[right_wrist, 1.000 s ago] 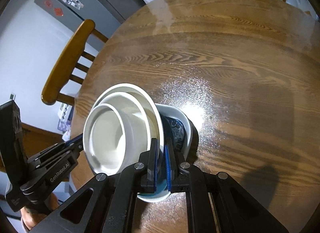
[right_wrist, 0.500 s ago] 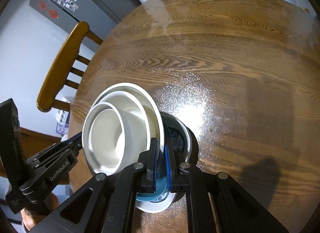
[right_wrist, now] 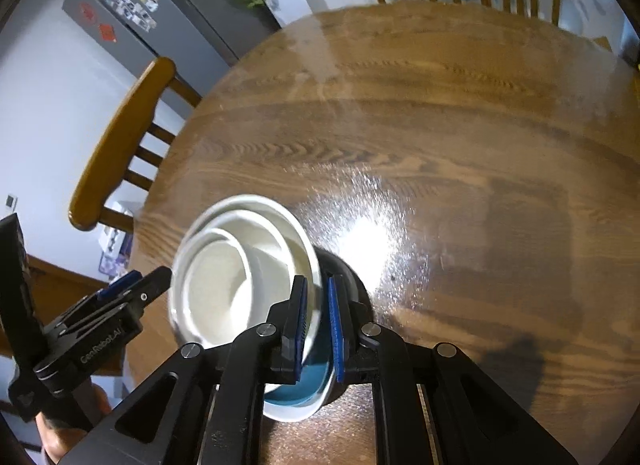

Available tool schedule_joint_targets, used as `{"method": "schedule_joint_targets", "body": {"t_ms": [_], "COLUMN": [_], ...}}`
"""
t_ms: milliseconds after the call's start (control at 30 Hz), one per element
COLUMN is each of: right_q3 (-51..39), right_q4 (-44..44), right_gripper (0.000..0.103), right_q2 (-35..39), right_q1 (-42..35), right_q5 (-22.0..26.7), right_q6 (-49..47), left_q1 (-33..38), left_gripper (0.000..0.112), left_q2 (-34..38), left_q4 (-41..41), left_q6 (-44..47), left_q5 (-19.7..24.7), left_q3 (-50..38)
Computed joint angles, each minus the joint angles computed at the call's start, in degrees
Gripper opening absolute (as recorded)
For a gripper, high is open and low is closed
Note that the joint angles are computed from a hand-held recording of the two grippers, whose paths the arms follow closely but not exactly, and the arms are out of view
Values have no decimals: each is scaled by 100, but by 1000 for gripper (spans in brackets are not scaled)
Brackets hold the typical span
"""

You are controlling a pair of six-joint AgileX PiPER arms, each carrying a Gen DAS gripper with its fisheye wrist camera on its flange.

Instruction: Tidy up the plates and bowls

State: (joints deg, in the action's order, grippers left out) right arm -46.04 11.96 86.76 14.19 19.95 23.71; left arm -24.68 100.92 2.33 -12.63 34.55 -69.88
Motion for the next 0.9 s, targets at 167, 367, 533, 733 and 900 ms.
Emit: {"method": "schedule_joint_targets", "body": {"t_ms": [167,367,533,733,900], "right_q3": [127,509,905,1247,1385], "right_q4": [-1388,-2548,-3740,-3983,-4442], "right_gripper": [52,65,85,85,85], "right_q2": [-564,-1207,-1541,-1811,-1984], "right_q1": [467,1084,1689,2057,2427], "right_q5": [219,445,641,631,746], "right_q6": [1150,1956,3006,3299,3868], "left_q1": [-17,-146,-336,-695,-960], "left_gripper": [80,96,102,102,102], "left_q2": [-530,-1113,-1564,-1955,-2108], "left_q4": [-11,-27,343,1400,1896], "left_q6": [84,269,-104,-1233,-1734], "left_q5": [-170,-335,-543,-769,-822], "left_q3": [393,1000,1516,2007,2280]}}
